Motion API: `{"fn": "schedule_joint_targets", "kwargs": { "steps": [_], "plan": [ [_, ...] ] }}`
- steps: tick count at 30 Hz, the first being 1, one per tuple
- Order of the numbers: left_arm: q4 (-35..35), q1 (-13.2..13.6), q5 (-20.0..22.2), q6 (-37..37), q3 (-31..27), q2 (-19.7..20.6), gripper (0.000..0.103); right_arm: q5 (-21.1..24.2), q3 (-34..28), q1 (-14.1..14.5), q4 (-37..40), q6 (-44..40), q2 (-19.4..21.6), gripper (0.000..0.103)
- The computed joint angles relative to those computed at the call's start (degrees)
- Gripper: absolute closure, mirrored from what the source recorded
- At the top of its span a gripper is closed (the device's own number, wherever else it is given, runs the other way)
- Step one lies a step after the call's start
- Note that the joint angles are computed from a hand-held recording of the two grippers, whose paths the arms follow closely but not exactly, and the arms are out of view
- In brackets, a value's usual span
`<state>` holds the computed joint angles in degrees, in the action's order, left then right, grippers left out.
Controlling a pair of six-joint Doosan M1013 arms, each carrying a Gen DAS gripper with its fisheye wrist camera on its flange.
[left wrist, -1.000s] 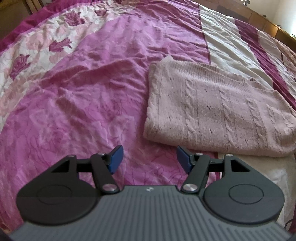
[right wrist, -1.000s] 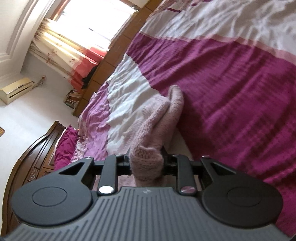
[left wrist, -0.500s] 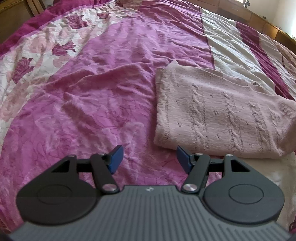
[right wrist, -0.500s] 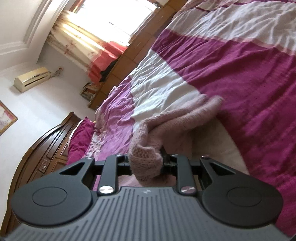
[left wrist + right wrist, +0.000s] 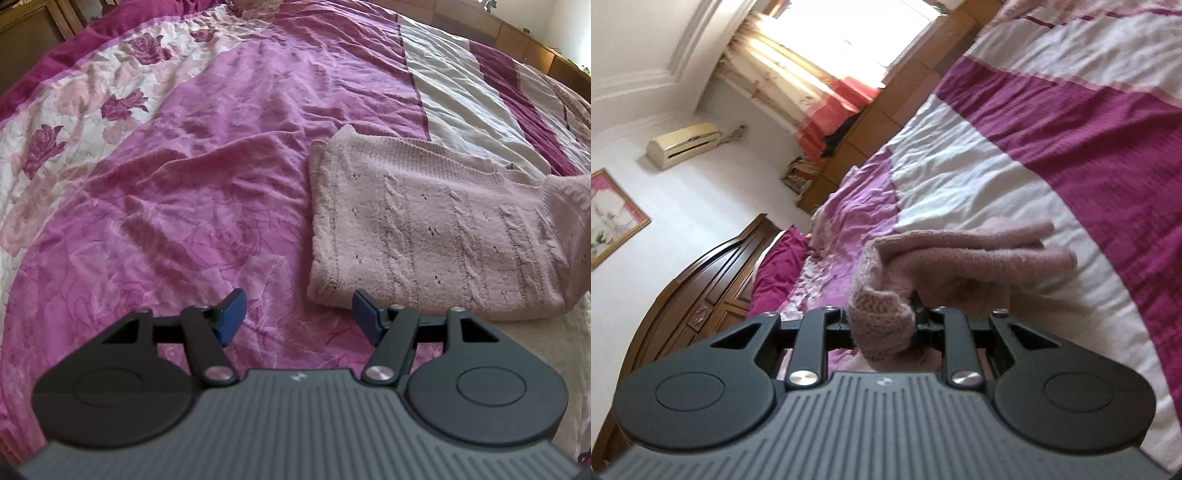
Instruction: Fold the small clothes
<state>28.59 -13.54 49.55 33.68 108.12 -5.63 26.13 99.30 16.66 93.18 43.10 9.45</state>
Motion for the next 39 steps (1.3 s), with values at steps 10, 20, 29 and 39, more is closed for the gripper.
{"fn": "schedule_joint_targets", "kwargs": {
  "steps": [10, 20, 29, 39],
  "plan": [
    [0.07, 0.61, -0.66, -0.67, 0.87, -1.01, 0.038, 1.95, -2.32, 3.34, -0.36, -3.92, 0.63, 0.077],
    [-0.21, 2.09, -1.08, -2.02, 2.37, -2.24, 0.038, 3.31, -5.25, 8.21, -6.41, -2.58, 2.12, 0.077],
    [-0.59, 3.28, -1.80, -2.98, 3.72, -3.29, 0.038, 3.42, -8.39, 13.20, -18.47, 3.89, 5.42, 0.077],
    [-0.99, 4.45, -2.12, -4.30, 5.05, -4.10, 0.038, 3.19, -11.79, 17.76, -37.68, 15.58, 9.30, 0.074]
  ]
}}
